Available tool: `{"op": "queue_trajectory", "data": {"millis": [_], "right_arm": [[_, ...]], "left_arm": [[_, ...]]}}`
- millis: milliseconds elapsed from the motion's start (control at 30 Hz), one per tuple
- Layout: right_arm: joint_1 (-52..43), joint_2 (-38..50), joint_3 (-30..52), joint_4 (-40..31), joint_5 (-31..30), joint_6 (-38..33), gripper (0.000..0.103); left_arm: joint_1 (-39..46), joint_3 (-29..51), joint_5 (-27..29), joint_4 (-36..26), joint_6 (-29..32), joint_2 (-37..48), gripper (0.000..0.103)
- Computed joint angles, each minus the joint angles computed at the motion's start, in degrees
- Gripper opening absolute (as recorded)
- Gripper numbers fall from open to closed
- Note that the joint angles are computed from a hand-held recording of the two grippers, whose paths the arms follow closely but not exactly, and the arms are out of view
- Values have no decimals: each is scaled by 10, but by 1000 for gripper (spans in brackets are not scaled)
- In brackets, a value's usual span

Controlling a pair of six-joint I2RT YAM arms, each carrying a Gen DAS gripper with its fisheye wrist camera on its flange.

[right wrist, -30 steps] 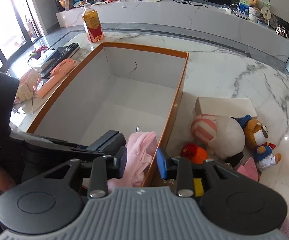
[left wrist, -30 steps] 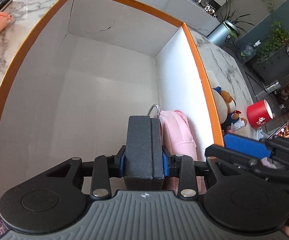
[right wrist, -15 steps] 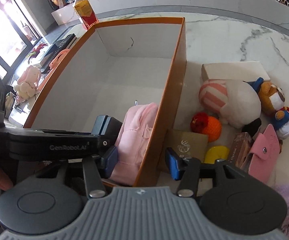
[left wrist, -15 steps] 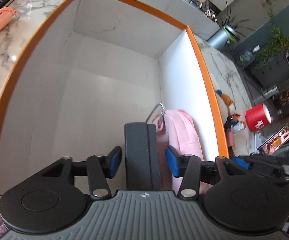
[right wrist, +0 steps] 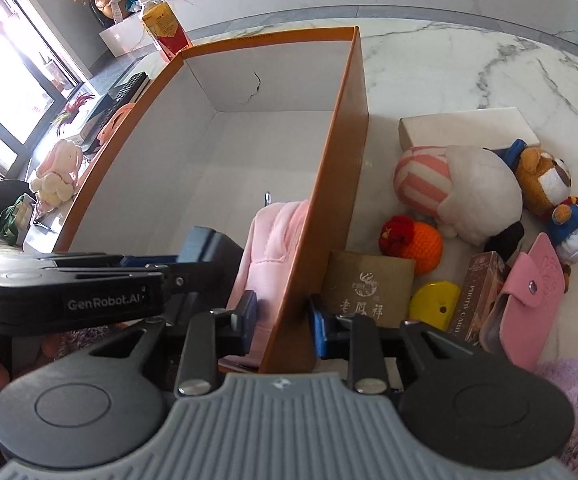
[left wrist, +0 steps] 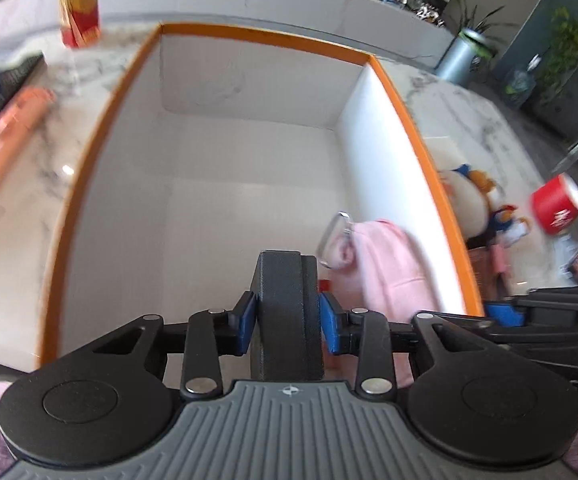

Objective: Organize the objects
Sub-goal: 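Lower the pink pouch and grey case into the box and open both tools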

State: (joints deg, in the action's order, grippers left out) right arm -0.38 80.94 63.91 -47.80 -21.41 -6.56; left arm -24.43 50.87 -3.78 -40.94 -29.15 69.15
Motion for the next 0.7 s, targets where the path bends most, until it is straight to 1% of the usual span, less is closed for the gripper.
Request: {"op": "queue_trajectory", "data": {"millis": [33, 100, 133, 200, 233, 300, 400, 533, 567, 600, 700], "right_arm": [[0, -1, 0, 0, 0, 0, 30], [0, 0, -1, 1, 0, 1, 30], [0, 0, 0, 1, -1, 1, 30], [-2, 0, 0, 1, -3, 1, 30], [-2, 0, -1, 1, -3, 1, 30], [-2, -1, -1, 1, -3, 3, 30], [-2, -2, -2, 3, -5, 5, 31], [-2, -2, -3, 4, -7, 4, 34], [-2, -4, -4, 4, -5, 3, 36], [-2, -5, -5, 5, -4, 3, 37], [-7, -11, -6, 5, -7, 2, 37]], "left_arm": [[6, 1, 8, -1, 4, 0, 39], [35, -2, 70, 7, 8, 6, 40], [41, -4, 84, 13, 9, 7, 40], [37, 2, 83, 14, 3, 16, 40], [44, 1, 98, 21, 1, 20, 40], [72, -7, 167, 38, -9, 29, 40], [75, -17, 168, 56, -30, 25, 40], [112, -47, 222, 84, -62, 12, 41], [122, -56, 238, 95, -63, 4, 42], [128, -62, 245, 100, -64, -4, 43], [131, -64, 248, 101, -63, -18, 44]]}}
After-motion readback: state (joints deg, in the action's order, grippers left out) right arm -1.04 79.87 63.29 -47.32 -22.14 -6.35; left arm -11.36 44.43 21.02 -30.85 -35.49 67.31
